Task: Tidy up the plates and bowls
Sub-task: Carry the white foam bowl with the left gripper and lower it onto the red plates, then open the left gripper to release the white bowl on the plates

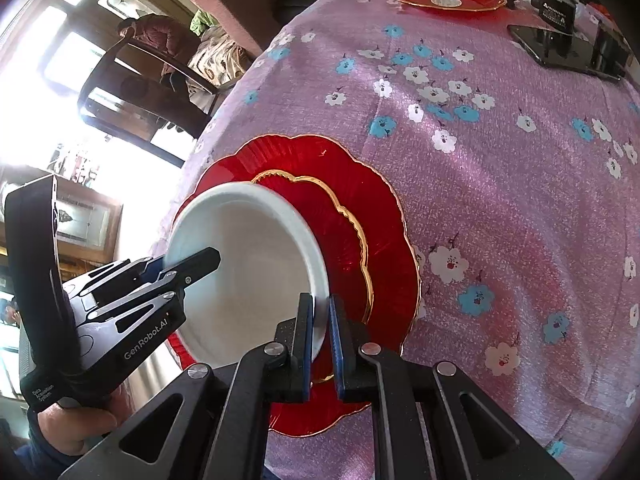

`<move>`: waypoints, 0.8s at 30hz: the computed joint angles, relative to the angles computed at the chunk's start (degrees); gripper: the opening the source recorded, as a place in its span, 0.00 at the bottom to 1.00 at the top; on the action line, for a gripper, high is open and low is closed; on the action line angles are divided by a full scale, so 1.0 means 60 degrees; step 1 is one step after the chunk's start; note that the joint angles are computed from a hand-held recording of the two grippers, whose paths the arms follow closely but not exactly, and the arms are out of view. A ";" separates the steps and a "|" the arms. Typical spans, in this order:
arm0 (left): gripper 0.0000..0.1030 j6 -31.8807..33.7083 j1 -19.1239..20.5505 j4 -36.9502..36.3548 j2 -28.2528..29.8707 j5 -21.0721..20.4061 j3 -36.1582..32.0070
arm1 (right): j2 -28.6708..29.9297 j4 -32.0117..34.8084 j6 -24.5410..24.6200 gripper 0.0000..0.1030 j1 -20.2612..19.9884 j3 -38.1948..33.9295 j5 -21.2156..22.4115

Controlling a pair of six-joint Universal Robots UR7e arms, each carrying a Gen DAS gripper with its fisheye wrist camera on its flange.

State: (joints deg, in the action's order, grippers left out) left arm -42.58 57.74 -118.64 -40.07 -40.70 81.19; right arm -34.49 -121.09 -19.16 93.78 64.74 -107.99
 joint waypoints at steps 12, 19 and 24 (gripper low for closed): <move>0.31 0.0204 -0.0027 -0.0382 -0.0034 0.0041 0.0025 | -0.0242 -0.0587 -0.0382 0.10 0.0011 0.0370 0.0069; 0.33 0.0145 -0.0150 -0.0475 -0.0099 0.0258 0.0057 | -0.0534 -0.0929 -0.0597 0.10 0.0009 0.0744 0.0145; 0.33 0.0137 -0.0243 -0.0417 -0.0070 0.0339 0.0032 | -0.0705 -0.1065 -0.0775 0.16 0.0021 0.1044 0.0164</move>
State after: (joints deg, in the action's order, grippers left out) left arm -41.76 56.28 -121.14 -40.50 -38.67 81.38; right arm -38.72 -127.47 -23.81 93.90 71.01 -107.01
